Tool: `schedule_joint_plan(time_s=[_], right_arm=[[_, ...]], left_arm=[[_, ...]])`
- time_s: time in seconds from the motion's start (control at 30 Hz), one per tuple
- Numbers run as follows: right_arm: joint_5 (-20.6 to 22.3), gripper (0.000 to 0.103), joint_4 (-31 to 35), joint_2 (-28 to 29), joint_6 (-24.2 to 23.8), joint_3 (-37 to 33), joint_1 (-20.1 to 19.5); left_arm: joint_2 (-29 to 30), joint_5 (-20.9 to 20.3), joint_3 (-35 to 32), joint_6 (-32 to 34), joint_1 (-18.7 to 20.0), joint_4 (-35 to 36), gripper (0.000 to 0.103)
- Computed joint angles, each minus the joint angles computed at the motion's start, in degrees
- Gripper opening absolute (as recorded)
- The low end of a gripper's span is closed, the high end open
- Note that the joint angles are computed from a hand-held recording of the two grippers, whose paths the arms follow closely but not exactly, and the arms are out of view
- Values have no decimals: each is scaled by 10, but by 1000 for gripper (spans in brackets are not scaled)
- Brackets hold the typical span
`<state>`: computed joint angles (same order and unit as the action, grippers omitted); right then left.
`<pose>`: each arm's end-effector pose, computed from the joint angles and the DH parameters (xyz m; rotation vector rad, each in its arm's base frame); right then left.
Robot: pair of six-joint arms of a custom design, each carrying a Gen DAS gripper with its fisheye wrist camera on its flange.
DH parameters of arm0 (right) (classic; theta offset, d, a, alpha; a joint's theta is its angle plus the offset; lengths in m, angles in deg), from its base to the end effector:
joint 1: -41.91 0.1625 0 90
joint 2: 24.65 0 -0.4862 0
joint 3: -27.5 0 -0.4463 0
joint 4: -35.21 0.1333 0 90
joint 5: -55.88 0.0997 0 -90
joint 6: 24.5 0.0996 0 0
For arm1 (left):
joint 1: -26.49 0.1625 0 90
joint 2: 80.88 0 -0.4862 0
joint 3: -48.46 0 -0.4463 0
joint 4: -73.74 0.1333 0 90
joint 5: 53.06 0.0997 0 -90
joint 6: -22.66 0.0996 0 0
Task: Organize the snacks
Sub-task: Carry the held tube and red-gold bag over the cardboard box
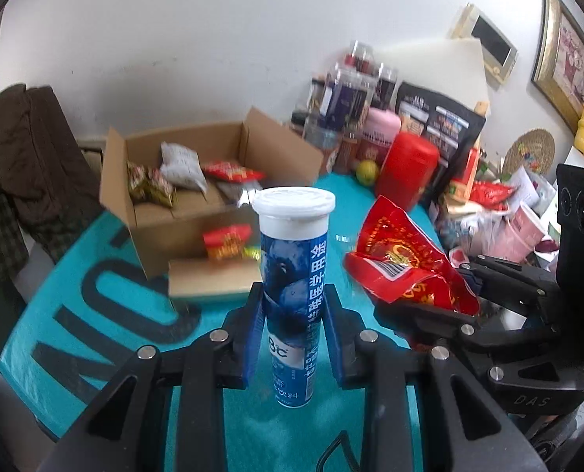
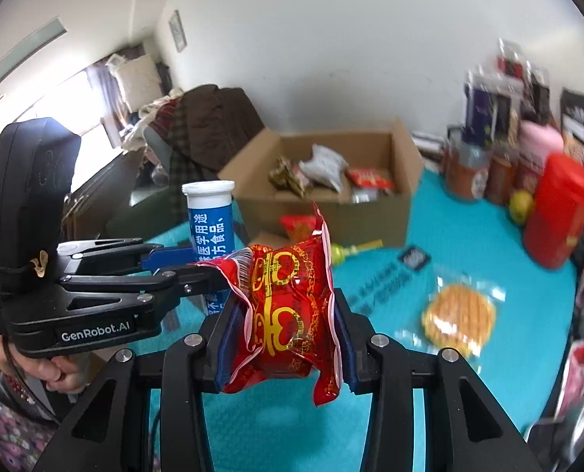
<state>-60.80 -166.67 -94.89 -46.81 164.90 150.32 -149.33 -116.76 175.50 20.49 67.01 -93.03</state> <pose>0.2328 -0.4190 0.2157 0.6363 -2.4103 1.0000 -0.2905 -0.4817 0.1801 1.0223 2.5933 -0.6847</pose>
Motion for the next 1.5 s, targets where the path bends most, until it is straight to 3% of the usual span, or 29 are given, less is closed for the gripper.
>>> schedule_joint_plan(time_s=[0.37, 0.8, 1.27, 1.5], right_arm=[[15, 42, 18, 11, -51, -65, 16], [34, 42, 40, 53, -106, -164, 4], [53, 42, 73, 113, -124, -278, -21], [66, 42, 91, 140, -108, -320, -42]], left_arm=[[14, 7, -48, 41, 11, -40, 28], [70, 10, -143, 99, 47, -79, 28], [150, 10, -264, 162, 89, -116, 28], [190, 10, -324, 163, 110, -87, 28]])
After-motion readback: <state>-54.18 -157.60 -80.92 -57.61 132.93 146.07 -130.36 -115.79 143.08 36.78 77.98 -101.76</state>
